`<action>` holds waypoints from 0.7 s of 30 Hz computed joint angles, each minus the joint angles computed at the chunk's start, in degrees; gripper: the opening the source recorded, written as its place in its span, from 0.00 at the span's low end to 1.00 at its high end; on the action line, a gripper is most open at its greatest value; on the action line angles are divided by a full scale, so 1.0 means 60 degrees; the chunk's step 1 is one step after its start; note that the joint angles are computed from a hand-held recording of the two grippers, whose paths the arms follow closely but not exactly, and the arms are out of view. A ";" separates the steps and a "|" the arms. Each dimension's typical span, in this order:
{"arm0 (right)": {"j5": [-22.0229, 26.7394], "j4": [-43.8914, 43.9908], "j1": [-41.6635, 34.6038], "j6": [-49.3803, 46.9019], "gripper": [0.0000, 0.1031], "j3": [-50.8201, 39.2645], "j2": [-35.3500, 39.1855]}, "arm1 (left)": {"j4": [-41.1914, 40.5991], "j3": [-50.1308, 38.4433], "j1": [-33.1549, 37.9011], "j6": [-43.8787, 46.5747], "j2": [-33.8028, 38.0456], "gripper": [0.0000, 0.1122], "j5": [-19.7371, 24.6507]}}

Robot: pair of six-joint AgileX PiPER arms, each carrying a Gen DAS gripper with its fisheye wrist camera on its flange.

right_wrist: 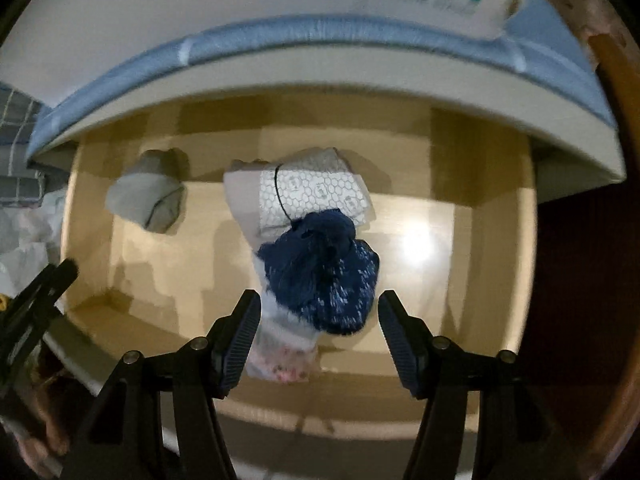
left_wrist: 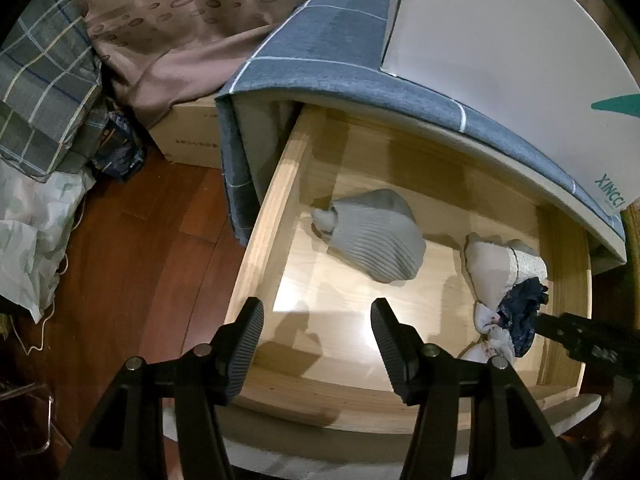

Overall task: Take underwear out of drawer
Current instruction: 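Return the right gripper to the drawer and grasp the navy lace underwear, then grasp the grey knit cloth with the left gripper while the right gripper holds the navy underwear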

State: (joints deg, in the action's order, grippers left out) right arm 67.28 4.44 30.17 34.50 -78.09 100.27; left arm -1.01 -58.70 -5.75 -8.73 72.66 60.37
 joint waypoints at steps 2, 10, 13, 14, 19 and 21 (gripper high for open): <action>-0.0112 -0.0056 0.0032 0.0054 0.57 -0.0155 0.0350 | -0.0064 -0.0012 0.0028 0.0028 0.0038 0.51 0.0006; -0.0168 -0.0164 0.0253 0.0148 0.57 -0.0568 0.1444 | -0.0126 -0.0064 0.0008 0.0022 0.0128 0.51 0.0022; -0.0164 -0.0190 0.0211 0.0088 0.52 -0.0542 0.1549 | -0.0172 -0.0074 0.0012 0.0060 0.0172 0.51 0.0024; -0.0109 -0.0246 0.0195 0.0078 0.49 -0.0485 0.1562 | -0.0165 -0.0073 0.0015 0.0050 0.0177 0.51 0.0025; 0.0001 -0.0174 -0.0071 -0.0016 0.37 0.0058 0.1286 | -0.0190 -0.0058 0.0003 0.0046 0.0223 0.51 -0.0041; 0.0030 -0.0048 -0.0218 -0.0063 0.36 0.0217 0.1188 | -0.0152 -0.0051 -0.0021 0.0025 0.0210 0.51 -0.0029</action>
State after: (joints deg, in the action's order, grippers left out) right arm 67.46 4.15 28.86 34.12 -76.79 107.39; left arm -1.92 -59.01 -5.87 -8.59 73.91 60.19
